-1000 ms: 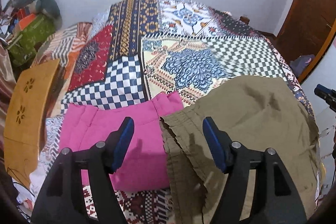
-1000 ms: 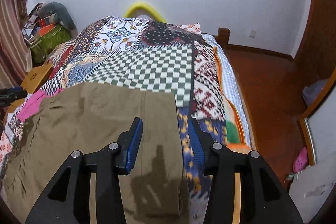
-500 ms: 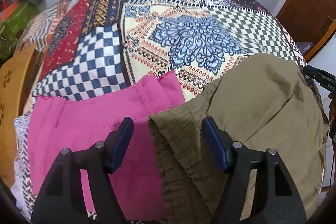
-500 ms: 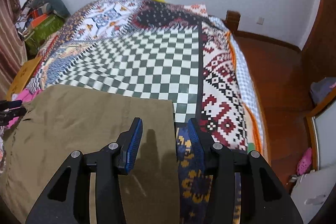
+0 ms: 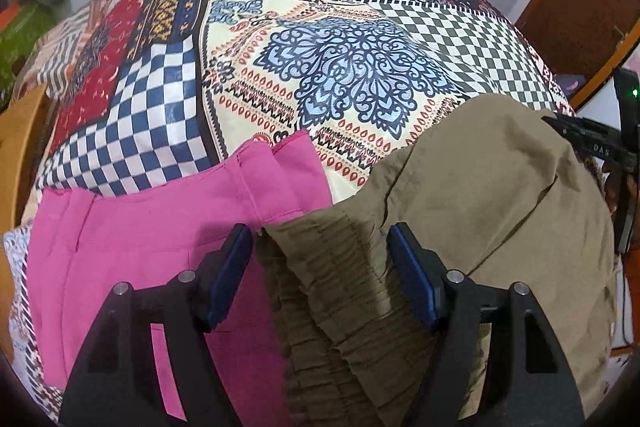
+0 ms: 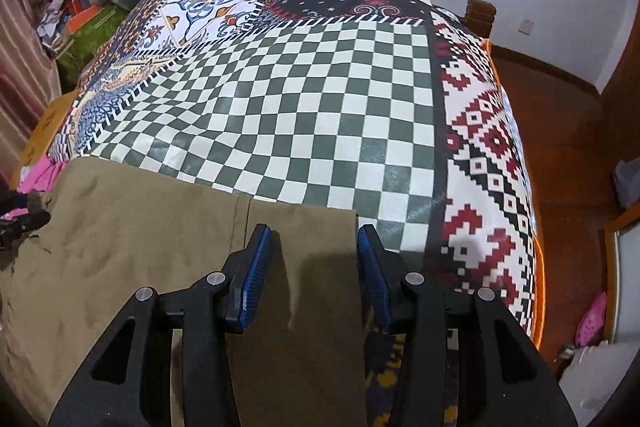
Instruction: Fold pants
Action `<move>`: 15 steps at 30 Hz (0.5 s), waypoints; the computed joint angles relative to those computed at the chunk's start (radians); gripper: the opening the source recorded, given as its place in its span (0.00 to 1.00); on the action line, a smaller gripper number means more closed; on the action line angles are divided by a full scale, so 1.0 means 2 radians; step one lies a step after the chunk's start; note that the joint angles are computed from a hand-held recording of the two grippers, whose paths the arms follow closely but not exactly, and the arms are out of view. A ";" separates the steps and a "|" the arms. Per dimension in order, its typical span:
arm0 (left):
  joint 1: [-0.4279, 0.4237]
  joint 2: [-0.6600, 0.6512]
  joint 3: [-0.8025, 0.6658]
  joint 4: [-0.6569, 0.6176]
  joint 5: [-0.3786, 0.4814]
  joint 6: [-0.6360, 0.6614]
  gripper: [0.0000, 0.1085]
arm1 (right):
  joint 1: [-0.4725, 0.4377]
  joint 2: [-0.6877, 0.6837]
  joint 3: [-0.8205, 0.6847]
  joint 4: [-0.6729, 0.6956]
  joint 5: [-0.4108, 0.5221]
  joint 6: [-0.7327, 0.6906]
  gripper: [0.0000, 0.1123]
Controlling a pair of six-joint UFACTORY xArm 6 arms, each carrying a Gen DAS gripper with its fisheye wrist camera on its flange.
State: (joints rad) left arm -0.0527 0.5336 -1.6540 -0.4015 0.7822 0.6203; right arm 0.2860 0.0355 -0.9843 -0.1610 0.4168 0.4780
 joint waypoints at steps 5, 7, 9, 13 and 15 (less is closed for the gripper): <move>-0.007 -0.017 0.028 0.014 -0.036 0.015 0.55 | -0.001 0.005 -0.009 -0.057 0.014 0.040 0.15; -0.009 -0.023 0.037 0.017 -0.047 0.016 0.53 | -0.002 0.005 -0.010 -0.065 0.015 0.049 0.09; -0.007 -0.024 0.036 0.017 -0.048 0.010 0.51 | -0.001 0.007 -0.014 -0.079 0.019 0.059 0.07; -0.004 -0.028 0.034 0.008 -0.050 0.007 0.48 | 0.007 0.008 -0.025 -0.140 0.036 0.100 0.04; -0.006 -0.037 0.041 0.012 -0.062 0.006 0.48 | 0.009 0.002 -0.025 -0.174 0.039 0.127 0.04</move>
State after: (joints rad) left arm -0.0643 0.4605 -1.5721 -0.3767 0.6591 0.6322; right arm 0.3042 0.0390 -1.0343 -0.5082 0.4942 0.7330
